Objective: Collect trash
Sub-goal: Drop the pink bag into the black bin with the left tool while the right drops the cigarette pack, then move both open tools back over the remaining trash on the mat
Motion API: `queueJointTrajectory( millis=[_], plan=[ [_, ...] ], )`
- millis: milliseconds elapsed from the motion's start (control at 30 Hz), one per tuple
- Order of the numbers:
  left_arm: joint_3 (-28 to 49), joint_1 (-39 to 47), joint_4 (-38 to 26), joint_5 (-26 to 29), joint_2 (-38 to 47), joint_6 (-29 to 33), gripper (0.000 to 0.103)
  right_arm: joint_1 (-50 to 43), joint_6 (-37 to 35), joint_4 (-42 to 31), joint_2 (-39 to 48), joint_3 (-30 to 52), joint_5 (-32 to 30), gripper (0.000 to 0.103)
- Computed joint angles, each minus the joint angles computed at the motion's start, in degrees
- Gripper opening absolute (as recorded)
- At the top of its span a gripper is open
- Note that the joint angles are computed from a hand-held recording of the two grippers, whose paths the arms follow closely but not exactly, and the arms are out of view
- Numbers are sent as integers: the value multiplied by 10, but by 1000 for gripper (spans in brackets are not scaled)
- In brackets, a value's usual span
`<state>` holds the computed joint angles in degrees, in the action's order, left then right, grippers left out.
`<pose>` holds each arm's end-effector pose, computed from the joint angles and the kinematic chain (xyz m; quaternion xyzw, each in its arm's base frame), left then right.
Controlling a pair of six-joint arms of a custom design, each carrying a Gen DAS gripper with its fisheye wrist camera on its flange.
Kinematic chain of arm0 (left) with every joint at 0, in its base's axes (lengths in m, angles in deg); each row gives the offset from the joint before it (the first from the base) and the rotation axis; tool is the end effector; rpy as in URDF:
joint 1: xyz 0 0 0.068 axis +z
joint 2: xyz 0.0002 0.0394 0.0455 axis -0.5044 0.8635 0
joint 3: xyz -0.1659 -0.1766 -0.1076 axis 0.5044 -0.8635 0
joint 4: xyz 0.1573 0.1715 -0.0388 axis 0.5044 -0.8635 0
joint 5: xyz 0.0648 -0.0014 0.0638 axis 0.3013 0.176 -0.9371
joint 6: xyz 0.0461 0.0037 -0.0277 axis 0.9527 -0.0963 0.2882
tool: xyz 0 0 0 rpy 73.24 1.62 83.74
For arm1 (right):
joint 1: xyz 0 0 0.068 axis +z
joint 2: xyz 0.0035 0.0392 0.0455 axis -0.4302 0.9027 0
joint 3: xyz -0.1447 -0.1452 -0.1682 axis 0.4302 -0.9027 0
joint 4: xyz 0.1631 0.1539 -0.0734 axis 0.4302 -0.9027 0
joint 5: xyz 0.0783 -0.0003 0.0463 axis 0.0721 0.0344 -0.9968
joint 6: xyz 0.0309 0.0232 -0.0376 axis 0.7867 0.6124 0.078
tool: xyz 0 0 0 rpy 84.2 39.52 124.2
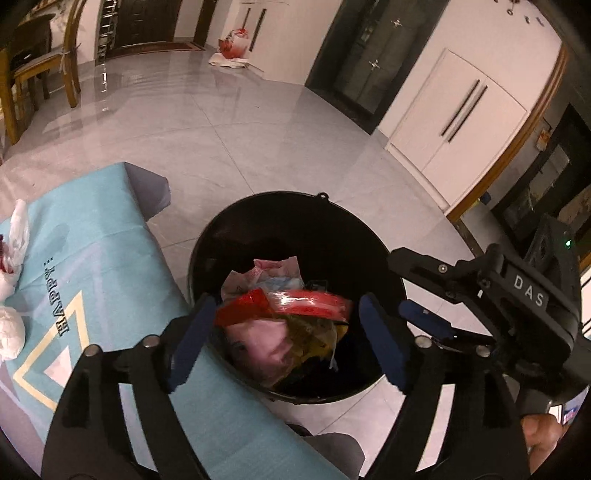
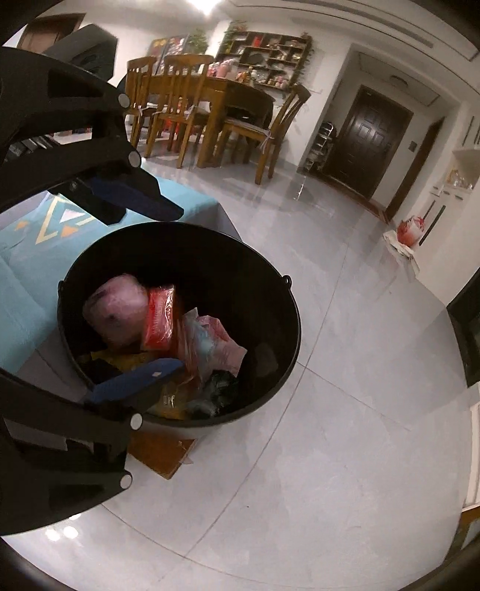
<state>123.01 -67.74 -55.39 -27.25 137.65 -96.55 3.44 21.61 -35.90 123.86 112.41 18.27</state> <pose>0.3112 -0.2439 0.1725 0.1623 0.9228 -0.2165 0.2742 0.2319 0.1238 0.1790 0.3619 0.8407 0.2809 0.2887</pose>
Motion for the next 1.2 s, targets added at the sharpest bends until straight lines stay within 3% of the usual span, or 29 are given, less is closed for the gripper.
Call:
queueJointTrajectory(
  millis=[167,400,500,633,800,867,967,1100,1200],
  plan=[
    [-70,17,37,4,-53,-11,85,6,-4,3,-9,0,4,76],
    [-212,53,69,-8,-193,-18,87,48,-38,12,-3,28,28,76],
    [-265,78,59,-18,-264,-6,87,79,-71,6,16,65,43,76],
    [-320,144,31,11,-354,11,88,132,-140,-17,70,144,60,76],
    [-371,310,-44,80,-465,94,88,183,-213,-56,156,255,57,77],
    [-375,416,-89,118,-488,154,88,197,-233,-74,189,295,56,77],
    [-356,549,-134,139,-470,244,88,215,-250,-102,236,354,55,77],
    [-335,670,-138,143,-419,336,88,229,-265,-149,305,446,44,77],
    [-296,750,-142,188,-342,344,88,242,-271,-187,352,511,44,77]
  ],
)
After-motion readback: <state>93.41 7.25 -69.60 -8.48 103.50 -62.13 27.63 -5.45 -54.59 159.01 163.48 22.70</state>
